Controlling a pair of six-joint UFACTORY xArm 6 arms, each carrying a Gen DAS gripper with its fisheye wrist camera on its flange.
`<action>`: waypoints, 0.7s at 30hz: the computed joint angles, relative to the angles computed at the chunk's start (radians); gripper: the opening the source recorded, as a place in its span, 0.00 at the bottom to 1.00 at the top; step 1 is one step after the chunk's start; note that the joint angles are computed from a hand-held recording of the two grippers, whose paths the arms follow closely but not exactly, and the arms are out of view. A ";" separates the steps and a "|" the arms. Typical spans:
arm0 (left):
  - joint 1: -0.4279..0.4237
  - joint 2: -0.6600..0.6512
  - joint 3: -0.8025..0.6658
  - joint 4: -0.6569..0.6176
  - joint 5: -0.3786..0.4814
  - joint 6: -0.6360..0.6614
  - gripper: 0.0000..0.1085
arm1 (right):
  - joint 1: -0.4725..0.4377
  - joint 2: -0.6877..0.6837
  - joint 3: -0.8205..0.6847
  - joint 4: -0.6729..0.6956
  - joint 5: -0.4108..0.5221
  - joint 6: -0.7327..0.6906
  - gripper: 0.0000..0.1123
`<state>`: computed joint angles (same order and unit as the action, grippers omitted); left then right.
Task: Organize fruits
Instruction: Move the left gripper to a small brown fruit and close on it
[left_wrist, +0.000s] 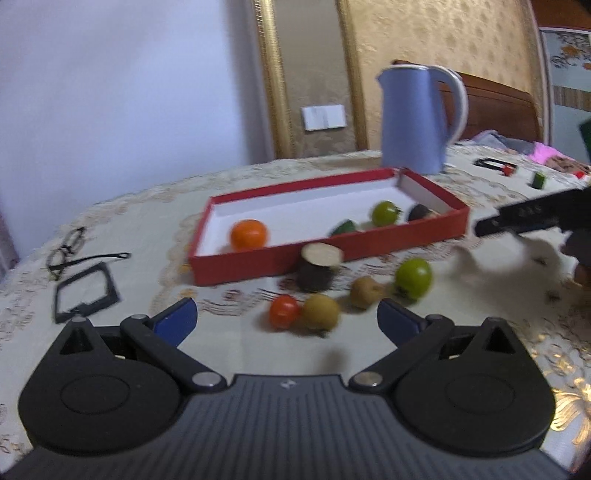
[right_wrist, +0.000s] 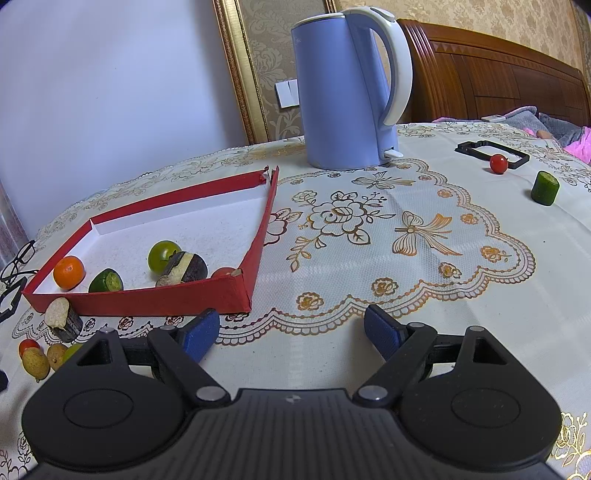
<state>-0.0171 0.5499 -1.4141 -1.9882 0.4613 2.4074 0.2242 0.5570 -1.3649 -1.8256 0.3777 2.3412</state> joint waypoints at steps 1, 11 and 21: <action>-0.001 -0.003 0.009 0.015 0.011 -0.003 0.90 | 0.000 0.000 0.000 0.000 0.000 0.000 0.76; -0.037 0.034 -0.028 0.163 0.013 -0.092 0.73 | -0.001 -0.001 0.000 -0.002 -0.001 0.001 0.76; -0.044 0.073 -0.070 0.337 0.016 -0.247 0.30 | -0.001 -0.002 0.002 -0.005 -0.002 0.005 0.76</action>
<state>-0.0606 0.6225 -1.4837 -1.6512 0.4770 2.1599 0.2231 0.5551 -1.3633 -1.8304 0.3760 2.3464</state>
